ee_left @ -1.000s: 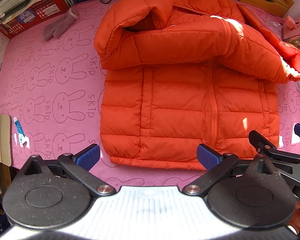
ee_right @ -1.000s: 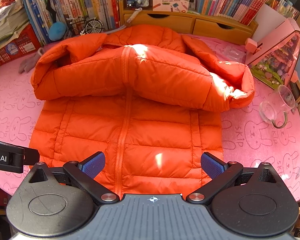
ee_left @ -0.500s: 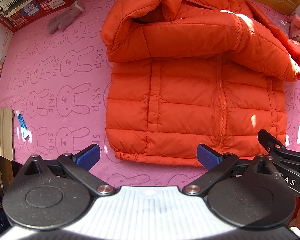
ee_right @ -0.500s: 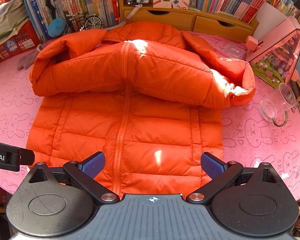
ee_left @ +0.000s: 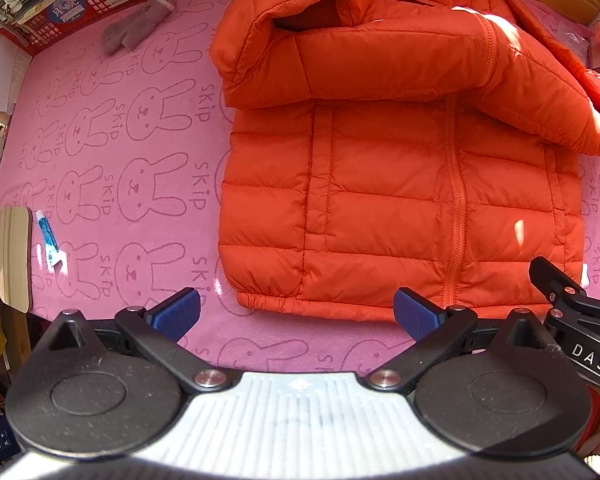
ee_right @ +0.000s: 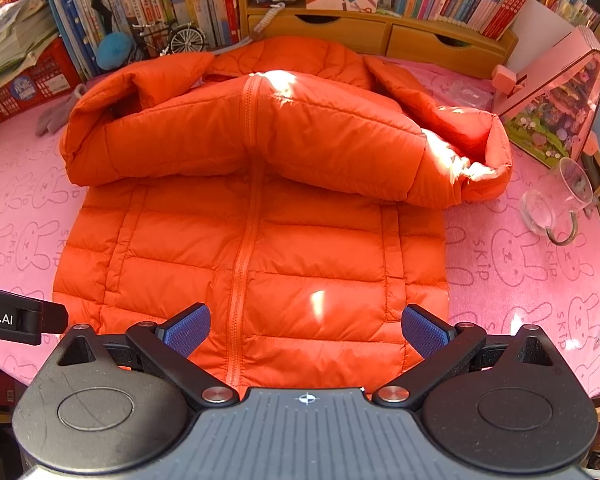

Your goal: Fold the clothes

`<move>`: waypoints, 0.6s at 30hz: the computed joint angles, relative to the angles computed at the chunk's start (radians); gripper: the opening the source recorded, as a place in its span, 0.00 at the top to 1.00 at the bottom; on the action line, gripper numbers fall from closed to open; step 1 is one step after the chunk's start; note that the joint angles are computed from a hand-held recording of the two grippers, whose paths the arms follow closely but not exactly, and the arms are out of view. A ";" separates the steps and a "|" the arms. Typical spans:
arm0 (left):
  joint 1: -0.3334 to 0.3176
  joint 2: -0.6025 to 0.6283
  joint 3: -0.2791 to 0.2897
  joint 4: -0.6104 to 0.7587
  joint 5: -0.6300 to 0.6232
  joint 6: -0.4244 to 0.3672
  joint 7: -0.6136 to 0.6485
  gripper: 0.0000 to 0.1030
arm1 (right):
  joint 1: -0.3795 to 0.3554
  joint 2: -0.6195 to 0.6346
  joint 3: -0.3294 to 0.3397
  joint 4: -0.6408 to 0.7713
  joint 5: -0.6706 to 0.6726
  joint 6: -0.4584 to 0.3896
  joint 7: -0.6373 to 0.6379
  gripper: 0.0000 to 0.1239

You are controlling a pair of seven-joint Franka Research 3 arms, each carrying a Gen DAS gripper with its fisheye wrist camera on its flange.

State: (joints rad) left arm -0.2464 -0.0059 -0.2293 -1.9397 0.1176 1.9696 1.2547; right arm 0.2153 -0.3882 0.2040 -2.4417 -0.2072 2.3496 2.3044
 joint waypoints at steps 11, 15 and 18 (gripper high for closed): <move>0.018 0.015 0.013 -0.044 0.035 0.024 -0.022 0.00 | -0.019 0.012 -0.006 -0.082 -0.043 0.038 -0.008 0.17; 0.042 0.019 0.028 -0.101 0.025 0.069 -0.014 0.00 | -0.031 -0.006 -0.032 -0.163 -0.011 0.052 0.005 0.17; 0.055 0.030 0.034 -0.140 0.054 0.086 -0.032 0.00 | -0.035 -0.035 -0.063 -0.235 0.064 0.099 0.003 0.17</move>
State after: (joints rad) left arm -0.1914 0.0244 -0.1956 -2.0793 0.1716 2.0551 1.2231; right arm 0.1805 -0.4236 0.1412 -2.6763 -0.1430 2.4482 2.3078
